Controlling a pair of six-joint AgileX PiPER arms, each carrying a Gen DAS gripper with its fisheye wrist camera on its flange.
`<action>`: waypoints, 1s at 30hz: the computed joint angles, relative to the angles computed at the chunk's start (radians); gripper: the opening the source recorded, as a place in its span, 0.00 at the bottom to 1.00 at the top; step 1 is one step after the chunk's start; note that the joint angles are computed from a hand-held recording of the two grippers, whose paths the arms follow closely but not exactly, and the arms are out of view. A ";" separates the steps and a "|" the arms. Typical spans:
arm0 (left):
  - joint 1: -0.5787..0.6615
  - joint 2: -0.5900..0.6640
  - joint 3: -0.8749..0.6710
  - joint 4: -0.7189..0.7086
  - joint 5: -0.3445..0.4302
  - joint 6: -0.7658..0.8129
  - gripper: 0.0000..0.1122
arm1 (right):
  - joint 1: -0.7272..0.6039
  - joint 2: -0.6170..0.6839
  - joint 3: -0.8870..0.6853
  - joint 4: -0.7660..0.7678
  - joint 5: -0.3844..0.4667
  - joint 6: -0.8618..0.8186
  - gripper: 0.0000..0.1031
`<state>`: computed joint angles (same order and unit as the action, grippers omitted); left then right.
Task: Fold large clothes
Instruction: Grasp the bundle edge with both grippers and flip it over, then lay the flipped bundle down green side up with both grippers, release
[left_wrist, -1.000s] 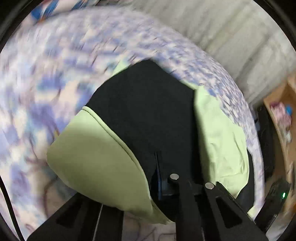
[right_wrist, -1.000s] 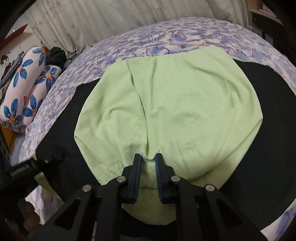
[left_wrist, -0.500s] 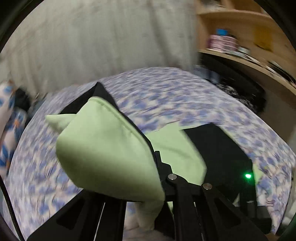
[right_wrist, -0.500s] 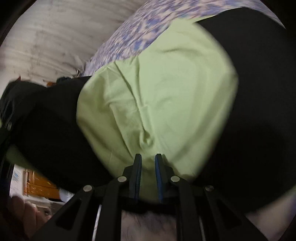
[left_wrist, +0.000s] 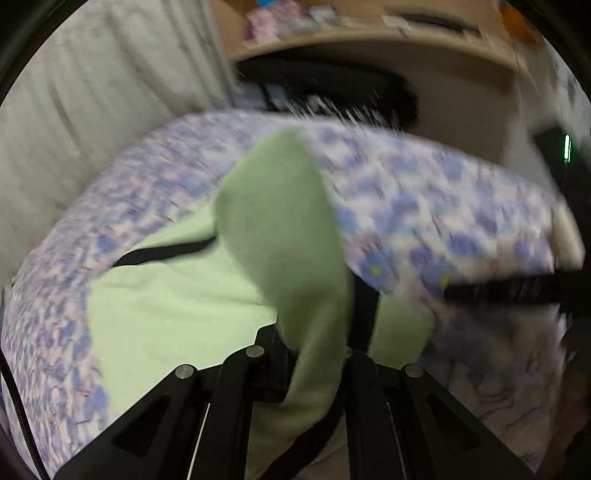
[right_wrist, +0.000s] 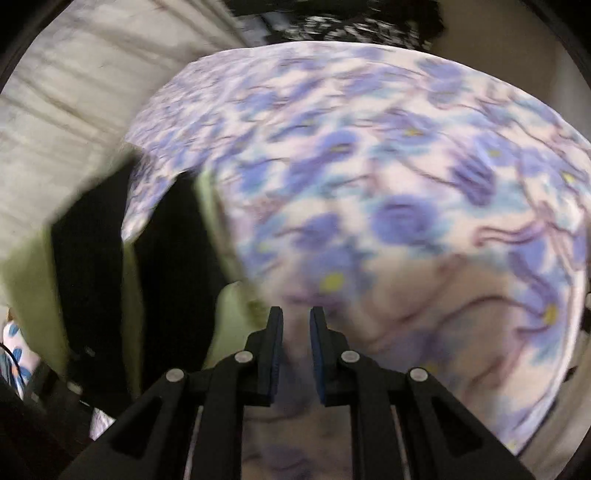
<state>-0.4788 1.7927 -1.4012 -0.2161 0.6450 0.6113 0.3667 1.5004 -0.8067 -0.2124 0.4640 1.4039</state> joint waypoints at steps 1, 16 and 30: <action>-0.018 0.023 0.008 0.033 -0.001 -0.025 0.05 | -0.010 0.008 -0.001 0.017 -0.003 -0.021 0.13; 0.030 0.015 0.026 -0.024 0.117 0.180 0.64 | -0.032 0.065 -0.192 0.126 0.124 -0.248 0.15; 0.403 0.084 -0.288 -0.083 0.504 -0.148 0.68 | 0.001 0.256 -0.554 0.302 0.324 -0.622 0.34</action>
<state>-0.0762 1.8764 -1.6896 -0.2988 1.1486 0.4628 0.3681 1.7563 -1.3610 0.0892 0.7885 0.7815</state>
